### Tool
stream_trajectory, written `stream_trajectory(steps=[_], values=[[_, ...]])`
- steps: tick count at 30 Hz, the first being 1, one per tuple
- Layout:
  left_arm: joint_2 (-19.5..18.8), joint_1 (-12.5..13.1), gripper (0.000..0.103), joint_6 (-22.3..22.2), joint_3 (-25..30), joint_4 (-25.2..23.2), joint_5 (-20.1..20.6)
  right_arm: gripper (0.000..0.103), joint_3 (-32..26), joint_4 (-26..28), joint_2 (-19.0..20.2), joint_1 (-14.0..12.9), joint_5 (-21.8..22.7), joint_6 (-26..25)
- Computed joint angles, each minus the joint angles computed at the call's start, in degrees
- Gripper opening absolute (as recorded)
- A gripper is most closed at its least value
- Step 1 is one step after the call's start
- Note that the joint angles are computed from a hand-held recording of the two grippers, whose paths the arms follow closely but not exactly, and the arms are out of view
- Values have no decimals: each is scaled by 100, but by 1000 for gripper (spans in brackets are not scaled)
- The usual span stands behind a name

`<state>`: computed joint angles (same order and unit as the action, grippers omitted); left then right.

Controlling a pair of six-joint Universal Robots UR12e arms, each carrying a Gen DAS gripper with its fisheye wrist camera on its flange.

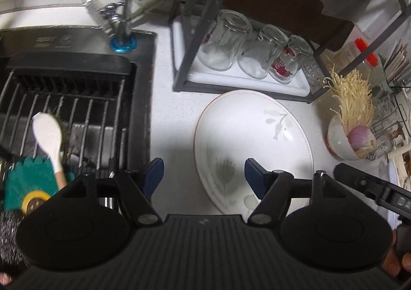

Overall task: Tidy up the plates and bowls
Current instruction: 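Close both grippers on the second plate's rim and lift it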

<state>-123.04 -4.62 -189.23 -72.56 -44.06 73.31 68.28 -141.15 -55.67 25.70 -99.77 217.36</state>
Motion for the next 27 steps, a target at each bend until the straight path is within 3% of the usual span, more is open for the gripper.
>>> stream_trajectory(steps=[6,11,19,27], values=[[-231,-36,72,183,272,-234,61,60,-179,336,191,-80,142,286],[-473,-46,52,336,592,-501,61,46,-373,553,355,-119,171,250],[-720,-94,33,785,946,-664,15,26,-537,620,532,-222,452,186],[-696,-69,31,546,961,-837,-121,24,-442,498,489,-272,758,40]])
